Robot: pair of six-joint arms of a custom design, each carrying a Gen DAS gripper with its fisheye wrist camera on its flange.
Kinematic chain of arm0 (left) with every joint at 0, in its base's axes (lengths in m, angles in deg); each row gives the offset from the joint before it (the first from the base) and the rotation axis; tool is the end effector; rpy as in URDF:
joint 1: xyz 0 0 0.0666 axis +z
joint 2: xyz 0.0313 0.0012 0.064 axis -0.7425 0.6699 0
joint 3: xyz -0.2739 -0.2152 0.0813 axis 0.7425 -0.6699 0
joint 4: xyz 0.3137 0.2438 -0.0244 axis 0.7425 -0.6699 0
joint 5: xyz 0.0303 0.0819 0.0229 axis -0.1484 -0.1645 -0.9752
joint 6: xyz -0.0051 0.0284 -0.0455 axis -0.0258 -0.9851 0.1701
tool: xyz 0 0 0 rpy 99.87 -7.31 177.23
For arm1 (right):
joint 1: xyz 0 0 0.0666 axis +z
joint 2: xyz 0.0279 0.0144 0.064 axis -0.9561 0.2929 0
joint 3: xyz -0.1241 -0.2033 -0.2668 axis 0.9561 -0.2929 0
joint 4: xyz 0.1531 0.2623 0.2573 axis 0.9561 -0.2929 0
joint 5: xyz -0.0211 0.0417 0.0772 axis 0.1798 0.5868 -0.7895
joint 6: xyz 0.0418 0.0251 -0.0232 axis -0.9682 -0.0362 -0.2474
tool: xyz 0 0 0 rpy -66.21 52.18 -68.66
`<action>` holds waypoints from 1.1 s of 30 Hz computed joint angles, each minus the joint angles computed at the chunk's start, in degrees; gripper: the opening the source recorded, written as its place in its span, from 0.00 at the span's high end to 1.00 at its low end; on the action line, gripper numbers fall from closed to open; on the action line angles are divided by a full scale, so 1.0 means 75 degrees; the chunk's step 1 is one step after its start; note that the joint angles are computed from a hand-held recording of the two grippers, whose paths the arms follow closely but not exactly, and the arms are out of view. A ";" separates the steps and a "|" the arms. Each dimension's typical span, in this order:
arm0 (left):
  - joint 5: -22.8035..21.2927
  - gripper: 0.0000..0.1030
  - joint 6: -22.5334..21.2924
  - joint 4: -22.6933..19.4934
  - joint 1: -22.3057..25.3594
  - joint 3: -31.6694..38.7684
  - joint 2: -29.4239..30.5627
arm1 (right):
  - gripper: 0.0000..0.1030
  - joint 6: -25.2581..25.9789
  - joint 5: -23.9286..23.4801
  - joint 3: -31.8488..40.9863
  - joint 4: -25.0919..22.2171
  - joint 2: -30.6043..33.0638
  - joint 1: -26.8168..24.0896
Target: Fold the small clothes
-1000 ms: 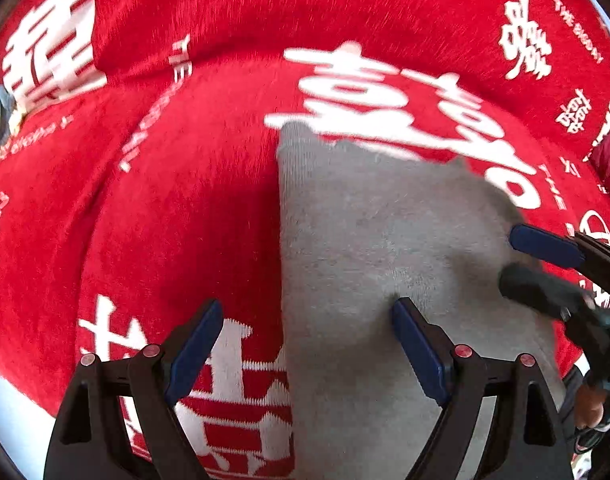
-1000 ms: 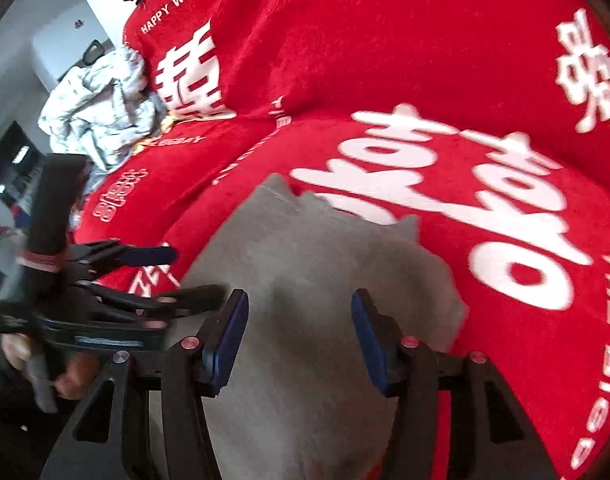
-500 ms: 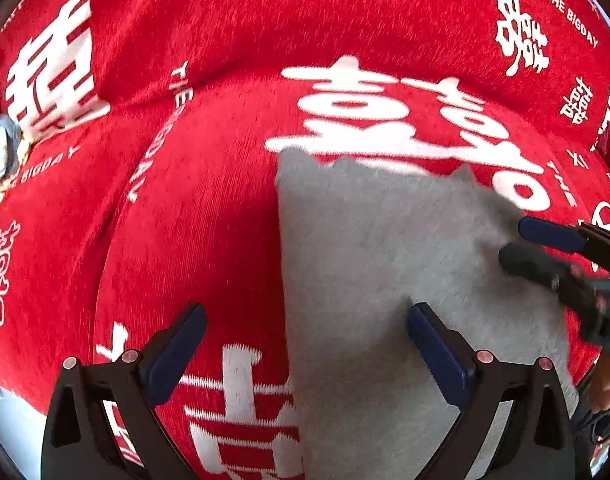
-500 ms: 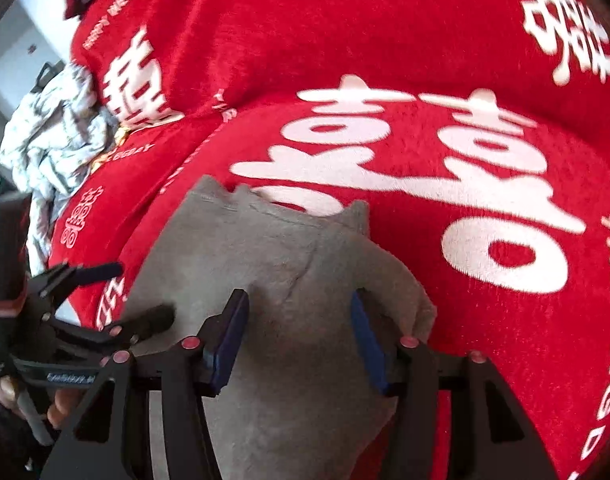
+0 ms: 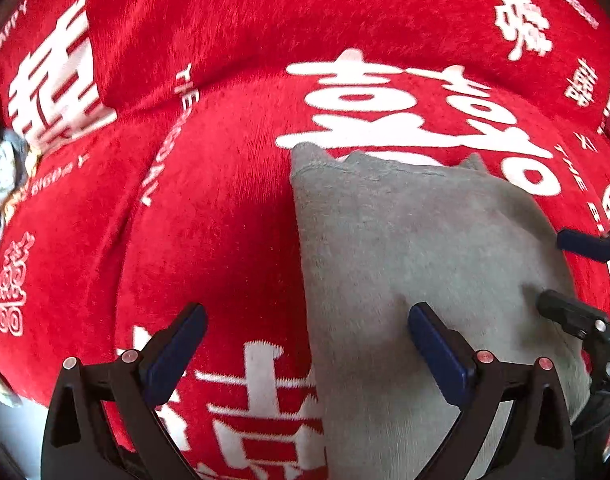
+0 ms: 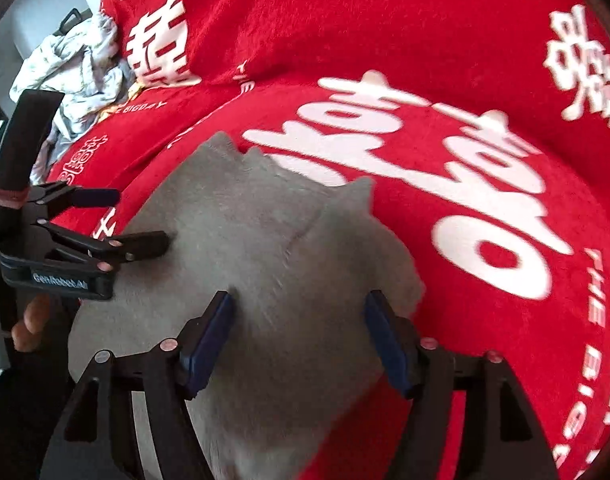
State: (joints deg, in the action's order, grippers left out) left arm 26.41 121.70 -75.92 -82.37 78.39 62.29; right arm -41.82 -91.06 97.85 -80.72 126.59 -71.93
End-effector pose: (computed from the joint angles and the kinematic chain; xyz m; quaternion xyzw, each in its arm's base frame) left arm 0.2924 -0.1909 0.4536 -0.0017 0.9819 0.0137 0.1890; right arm 0.3612 0.0210 0.4574 -0.2830 0.9222 0.1682 0.2027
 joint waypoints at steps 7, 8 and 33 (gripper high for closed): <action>-0.0288 0.02 0.0011 -0.0131 -0.0454 0.0017 -0.0068 | 0.30 0.1070 -0.1000 -0.0269 -0.0223 -0.0958 0.0191; -0.0281 0.02 0.0002 -0.0170 -0.0454 -0.0039 -0.0065 | 0.30 0.1137 -0.0844 -0.0395 -0.0145 -0.1060 0.0294; 0.0593 0.01 -0.0586 -0.0416 -0.1543 -0.1270 -0.1410 | 0.30 0.2779 -0.0350 -0.1768 -0.0986 -0.2466 0.0620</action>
State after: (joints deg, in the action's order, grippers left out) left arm 30.86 117.30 -79.04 -93.94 68.86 51.72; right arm -20.98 -93.68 84.59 -88.12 108.10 -67.28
